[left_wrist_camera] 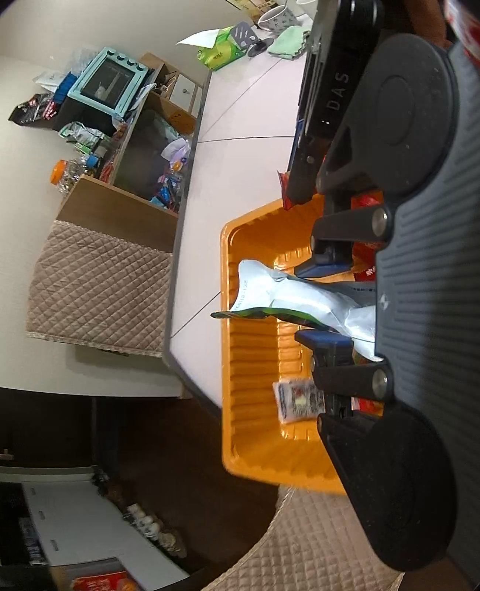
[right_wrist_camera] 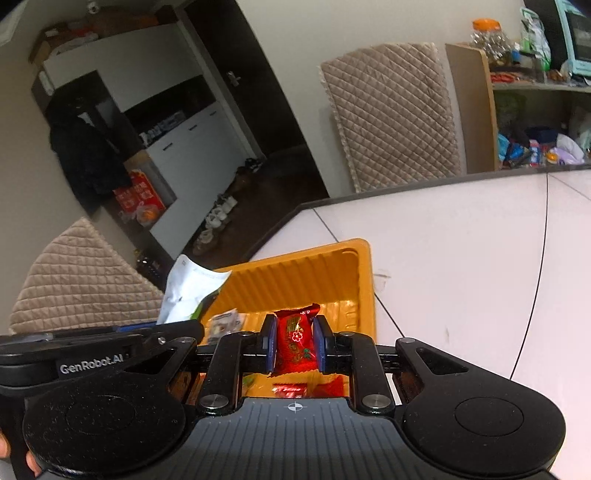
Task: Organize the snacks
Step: 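Carry the silver bag and red packet over the orange tray with both tools, then open the left tool to drop the silver bag while the right tool releases the red packet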
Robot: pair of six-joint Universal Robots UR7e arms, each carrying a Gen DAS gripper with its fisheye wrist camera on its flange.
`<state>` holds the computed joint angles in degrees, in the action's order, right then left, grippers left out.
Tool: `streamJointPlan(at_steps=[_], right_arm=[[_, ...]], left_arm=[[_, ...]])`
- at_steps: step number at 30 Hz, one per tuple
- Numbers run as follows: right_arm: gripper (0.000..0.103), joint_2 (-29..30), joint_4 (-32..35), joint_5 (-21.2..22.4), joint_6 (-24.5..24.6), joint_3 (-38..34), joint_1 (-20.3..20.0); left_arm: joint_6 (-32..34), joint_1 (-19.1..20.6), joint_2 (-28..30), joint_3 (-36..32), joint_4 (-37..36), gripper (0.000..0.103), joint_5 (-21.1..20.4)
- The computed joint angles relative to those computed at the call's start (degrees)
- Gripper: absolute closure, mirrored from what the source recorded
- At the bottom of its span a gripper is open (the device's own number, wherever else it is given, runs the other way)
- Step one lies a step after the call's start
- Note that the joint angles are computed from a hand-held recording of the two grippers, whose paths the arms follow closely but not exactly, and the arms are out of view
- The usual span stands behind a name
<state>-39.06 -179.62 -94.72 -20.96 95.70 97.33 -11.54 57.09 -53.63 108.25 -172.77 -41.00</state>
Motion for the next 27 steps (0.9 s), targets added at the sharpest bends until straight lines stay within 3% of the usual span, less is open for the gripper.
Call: streamJointPlan(at_steps=[7, 23, 27], right_arm=[[0.082, 1.18, 0.07, -1.66, 0.69, -1.72, -0.38], [0.082, 0.69, -1.06, -3.09, 1.59, -0.67, -0.31], [0.082, 0.88, -0.94, -2.84, 1.46, -0.9, -0.12]], left_arm=[[-2.23, 3.35, 3.11, -4.74, 3.86, 0.076, -3.32], [-5.54, 6.08, 4.81, -8.04, 8.78, 0.075, -5.42], [-5.31, 5.95, 3.25, -7.12, 9.4, 0.067, -5.18]])
